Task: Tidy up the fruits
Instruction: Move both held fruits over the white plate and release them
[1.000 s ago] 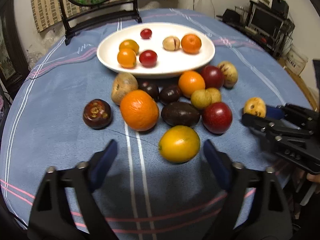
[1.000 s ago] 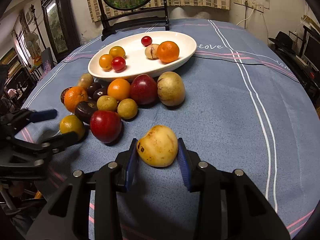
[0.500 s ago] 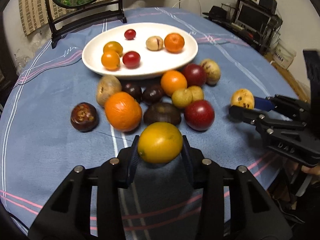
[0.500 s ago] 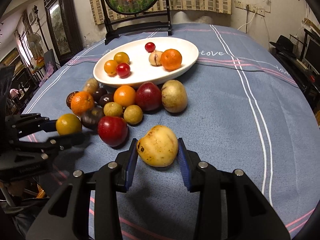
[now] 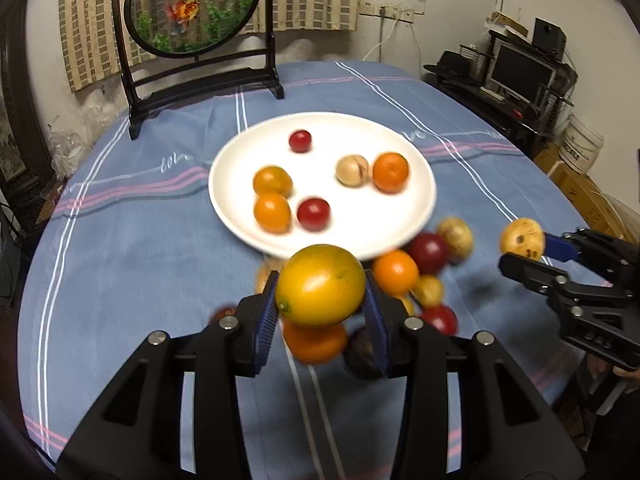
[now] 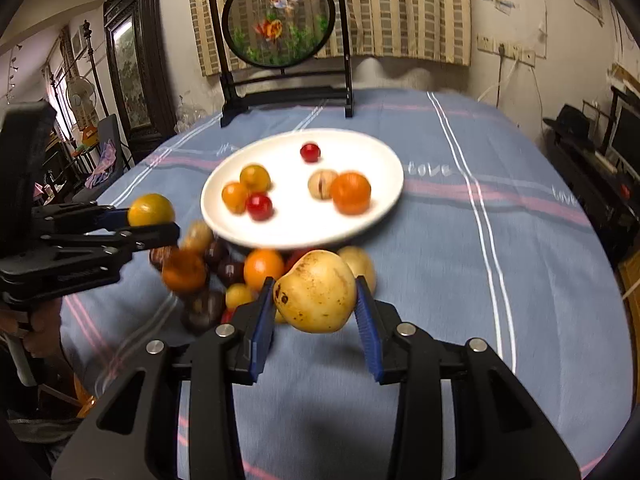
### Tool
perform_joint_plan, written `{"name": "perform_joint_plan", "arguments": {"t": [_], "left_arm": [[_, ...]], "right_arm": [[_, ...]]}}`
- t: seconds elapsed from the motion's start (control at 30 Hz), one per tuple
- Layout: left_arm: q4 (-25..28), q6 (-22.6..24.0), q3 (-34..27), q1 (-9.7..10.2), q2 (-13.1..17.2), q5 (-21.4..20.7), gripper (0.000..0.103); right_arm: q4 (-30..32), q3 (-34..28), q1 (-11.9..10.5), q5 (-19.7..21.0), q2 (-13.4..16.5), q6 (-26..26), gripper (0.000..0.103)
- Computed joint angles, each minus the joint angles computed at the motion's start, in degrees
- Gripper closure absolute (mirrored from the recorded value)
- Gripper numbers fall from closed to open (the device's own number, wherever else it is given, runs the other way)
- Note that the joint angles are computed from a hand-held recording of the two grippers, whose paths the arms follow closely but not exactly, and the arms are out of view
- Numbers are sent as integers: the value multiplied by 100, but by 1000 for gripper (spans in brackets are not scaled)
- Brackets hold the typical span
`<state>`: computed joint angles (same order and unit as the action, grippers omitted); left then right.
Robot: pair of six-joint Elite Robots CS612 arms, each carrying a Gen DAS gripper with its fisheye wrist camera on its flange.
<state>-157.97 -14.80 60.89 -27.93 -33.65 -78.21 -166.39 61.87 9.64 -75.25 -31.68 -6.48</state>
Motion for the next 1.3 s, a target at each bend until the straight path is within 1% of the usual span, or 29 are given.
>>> {"name": "perform_joint_plan", "arguments": {"t": [0.07, 0.2, 0.37, 0.6, 0.77, 0.8, 0.83, 0.87, 0.9, 0.97, 1.07, 1.13, 1.2, 1.3], "left_arm": [[163, 12, -250, 24, 123, 62, 62], [589, 0, -870, 90, 440, 38, 62], [913, -95, -1412, 150, 732, 35, 62], [1593, -312, -2308, 252, 1182, -255, 62], [1752, -264, -2634, 245, 1347, -206, 62], [1792, -276, -2694, 247, 1373, -217, 61], [1824, -295, -2743, 245, 1394, -199, 58], [1807, -325, -2772, 236, 1405, -113, 47], [1725, -331, -2740, 224, 1390, -26, 39], [1527, -276, -2621, 194, 1330, 143, 37], [1359, -193, -2410, 179, 1210, 256, 34], [1170, -180, -2146, 167, 1072, 400, 31], [934, -257, -1817, 167, 904, 473, 27], [778, -447, -1476, 170, 727, 520, 25]], "right_arm": [[81, -240, 12, 11, 103, -32, 64], [577, -938, 68, -60, 426, -134, 64], [1111, -1547, 110, -179, 729, -218, 64], [1937, -2472, 146, -300, 1195, -209, 64], [2258, -2890, 152, -342, 1406, -100, 64], [2298, -2943, 150, -359, 1432, -57, 63], [2360, -3008, 149, -386, 1461, -9, 63], [2396, -3048, 149, -406, 1479, 29, 59], [2368, -3040, 150, -431, 1476, 77, 52], [2063, -2849, 144, -475, 1394, 181, 48], [1858, -2589, 119, -443, 1257, 232, 47], [1654, -2313, 93, -419, 1117, 290, 47], [1471, -2026, 59, -392, 978, 387, 47], [1294, -1711, 17, -367, 837, 526, 46]]}}
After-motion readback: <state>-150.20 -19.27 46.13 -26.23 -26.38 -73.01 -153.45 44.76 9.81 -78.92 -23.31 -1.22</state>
